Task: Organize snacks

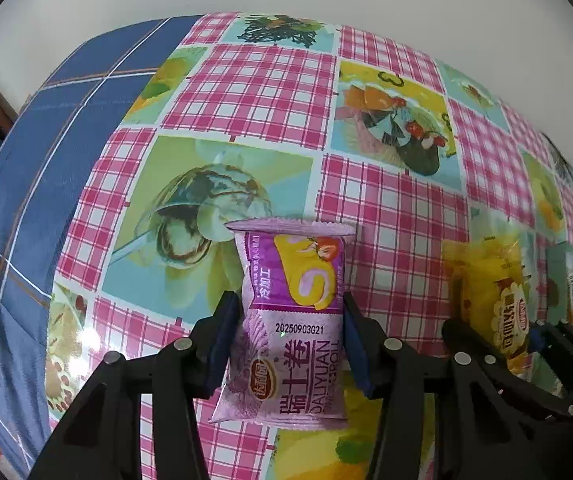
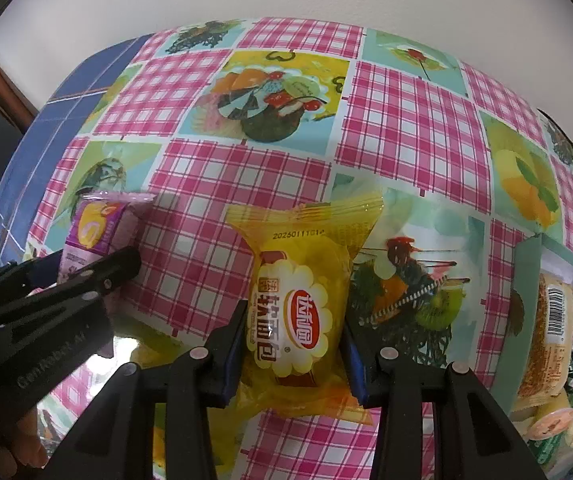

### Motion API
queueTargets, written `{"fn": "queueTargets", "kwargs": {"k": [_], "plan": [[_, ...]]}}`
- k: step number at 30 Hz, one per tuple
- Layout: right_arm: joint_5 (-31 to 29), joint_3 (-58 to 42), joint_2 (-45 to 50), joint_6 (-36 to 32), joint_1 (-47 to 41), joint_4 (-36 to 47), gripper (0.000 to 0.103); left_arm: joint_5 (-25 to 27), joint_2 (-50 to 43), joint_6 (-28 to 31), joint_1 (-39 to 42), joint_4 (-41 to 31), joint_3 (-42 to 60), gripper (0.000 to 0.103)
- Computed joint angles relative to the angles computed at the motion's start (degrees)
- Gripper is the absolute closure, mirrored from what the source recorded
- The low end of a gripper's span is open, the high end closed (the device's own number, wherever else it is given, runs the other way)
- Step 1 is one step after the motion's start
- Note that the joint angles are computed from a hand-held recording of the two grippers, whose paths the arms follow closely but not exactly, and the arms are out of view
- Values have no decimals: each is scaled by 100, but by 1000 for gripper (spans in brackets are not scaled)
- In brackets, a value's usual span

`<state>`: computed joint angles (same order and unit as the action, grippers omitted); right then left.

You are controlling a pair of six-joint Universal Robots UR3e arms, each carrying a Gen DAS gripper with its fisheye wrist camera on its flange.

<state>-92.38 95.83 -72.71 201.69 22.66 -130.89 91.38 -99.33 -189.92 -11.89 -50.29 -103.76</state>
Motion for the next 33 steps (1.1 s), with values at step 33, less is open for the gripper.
{"fn": "queueTargets", "kwargs": {"k": [33], "plan": [[137, 997, -1050, 352, -322, -209, 60, 100, 48, -196, -265, -316, 356, 64]]}}
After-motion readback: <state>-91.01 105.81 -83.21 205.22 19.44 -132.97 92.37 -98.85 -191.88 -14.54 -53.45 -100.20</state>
